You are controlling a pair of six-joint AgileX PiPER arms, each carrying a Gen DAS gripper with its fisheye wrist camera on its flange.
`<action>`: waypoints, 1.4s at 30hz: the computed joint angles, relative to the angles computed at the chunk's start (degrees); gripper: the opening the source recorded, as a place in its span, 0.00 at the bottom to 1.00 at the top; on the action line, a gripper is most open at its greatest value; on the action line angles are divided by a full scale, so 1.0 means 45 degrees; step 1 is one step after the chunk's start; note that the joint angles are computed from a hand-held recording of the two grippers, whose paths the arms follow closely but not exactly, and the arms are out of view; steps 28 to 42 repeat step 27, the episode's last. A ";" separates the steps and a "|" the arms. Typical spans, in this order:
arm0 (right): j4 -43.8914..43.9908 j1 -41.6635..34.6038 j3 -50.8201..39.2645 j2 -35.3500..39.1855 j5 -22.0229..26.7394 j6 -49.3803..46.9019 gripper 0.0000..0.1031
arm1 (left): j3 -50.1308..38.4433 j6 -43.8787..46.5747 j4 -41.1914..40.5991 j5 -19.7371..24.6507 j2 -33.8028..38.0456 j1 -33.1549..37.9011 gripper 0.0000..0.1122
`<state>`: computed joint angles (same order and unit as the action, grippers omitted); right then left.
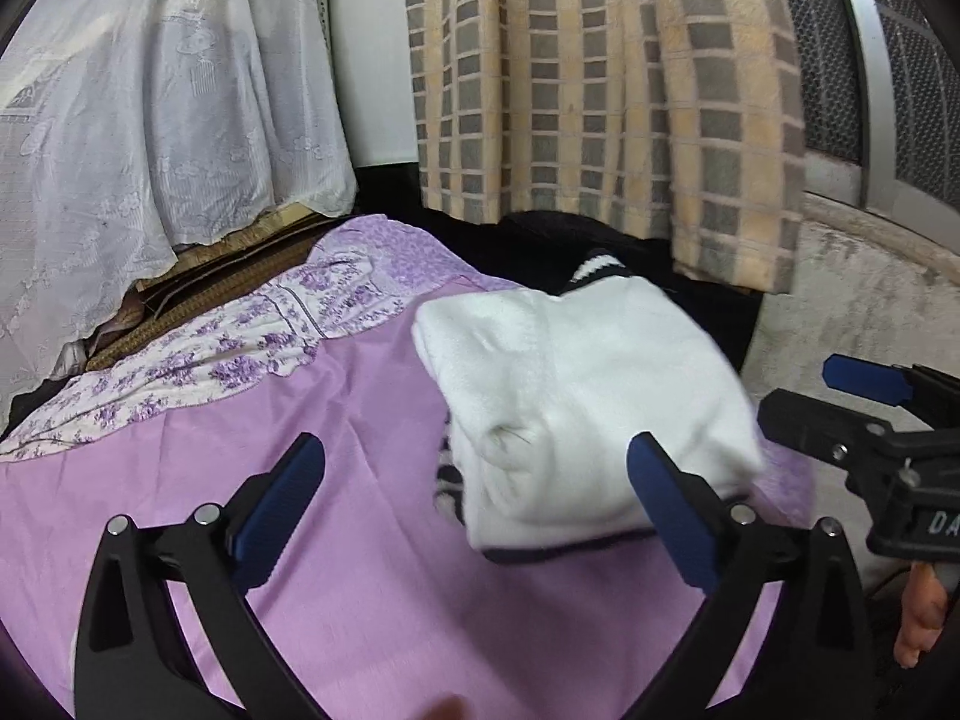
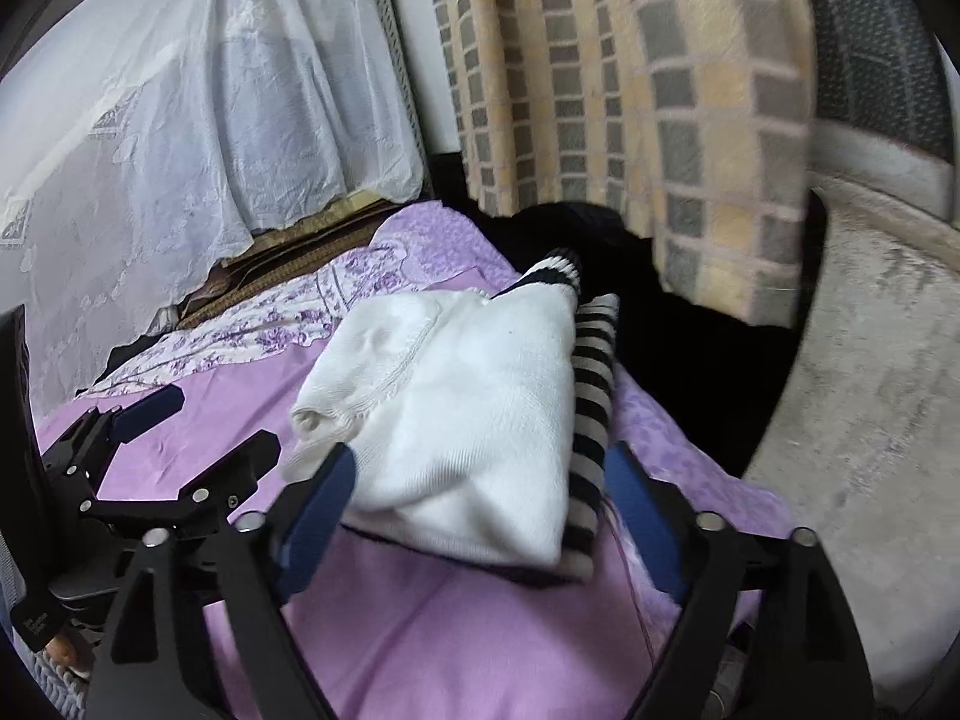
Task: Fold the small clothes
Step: 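Withdraw both open grippers from the stacked sweater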
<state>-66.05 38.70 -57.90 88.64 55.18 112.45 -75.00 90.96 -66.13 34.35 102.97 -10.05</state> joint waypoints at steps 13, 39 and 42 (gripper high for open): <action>0.1542 0.2427 0.0384 -0.0749 0.2783 0.0908 0.96 | 0.1339 -0.1659 0.1553 0.0071 -0.1464 -0.0037 0.88; 0.1587 0.2128 0.0194 -0.0454 0.2262 0.0417 0.96 | 0.1591 -0.2880 0.2813 -0.0756 -0.1730 -0.0446 0.88; 0.1587 0.2128 0.0194 -0.0454 0.2262 0.0417 0.96 | 0.1591 -0.2880 0.2813 -0.0756 -0.1730 -0.0446 0.88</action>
